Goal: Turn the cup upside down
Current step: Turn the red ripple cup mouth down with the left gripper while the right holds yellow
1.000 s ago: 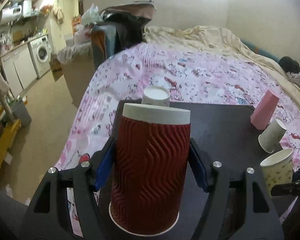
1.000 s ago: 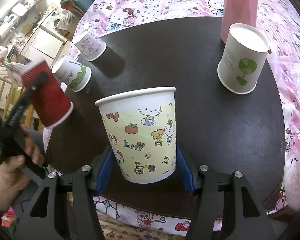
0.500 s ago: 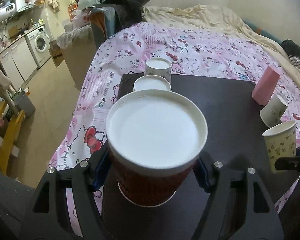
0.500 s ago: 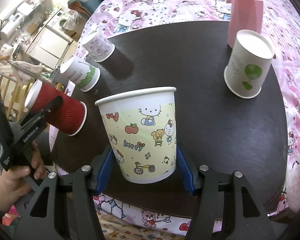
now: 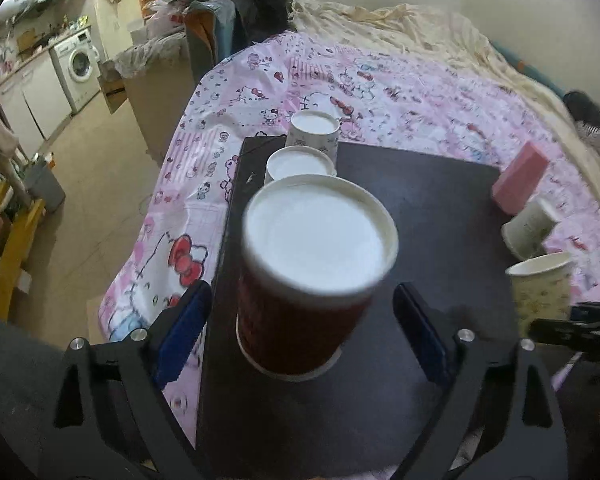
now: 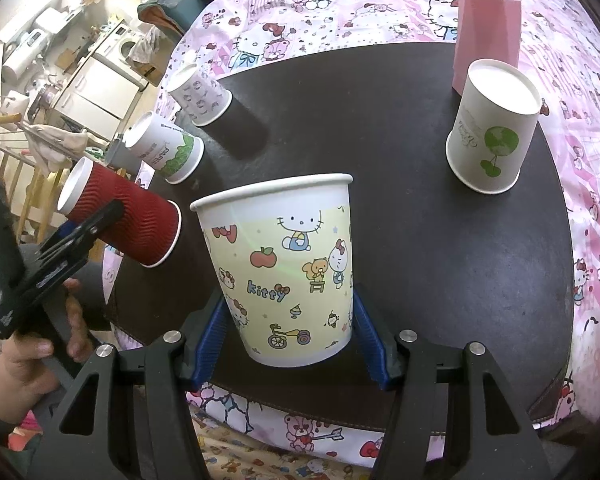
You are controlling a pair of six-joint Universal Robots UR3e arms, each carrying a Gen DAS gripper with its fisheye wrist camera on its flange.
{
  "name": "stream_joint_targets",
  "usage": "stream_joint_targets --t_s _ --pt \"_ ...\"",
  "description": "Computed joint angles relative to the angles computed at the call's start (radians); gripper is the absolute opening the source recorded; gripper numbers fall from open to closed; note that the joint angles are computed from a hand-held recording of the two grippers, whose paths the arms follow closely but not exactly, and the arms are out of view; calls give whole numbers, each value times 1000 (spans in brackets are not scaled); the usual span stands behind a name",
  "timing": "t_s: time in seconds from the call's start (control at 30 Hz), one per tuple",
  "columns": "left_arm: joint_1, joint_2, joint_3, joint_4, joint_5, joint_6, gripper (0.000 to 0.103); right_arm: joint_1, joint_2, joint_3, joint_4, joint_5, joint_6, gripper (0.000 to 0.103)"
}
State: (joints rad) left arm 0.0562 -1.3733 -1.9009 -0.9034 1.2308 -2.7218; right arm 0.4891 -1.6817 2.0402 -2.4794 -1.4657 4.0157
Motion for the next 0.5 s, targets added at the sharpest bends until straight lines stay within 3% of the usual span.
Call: stream_joint_targets --t_s 0.1,0.3,0.43,0.5 --pt "22 59 68 -172 -62 27 90 4 -10 8 -1 0 0 62" --pt "-163 -104 316 -352 -101 10 91 3 -30 25 5 -1 5 62" --pt "-304 -243 453 -365 -31 -48 91 5 -35 30 2 -5 4 62" --pt "-359 -291 493 -341 53 -92 91 4 -40 36 -1 -4 8 62"
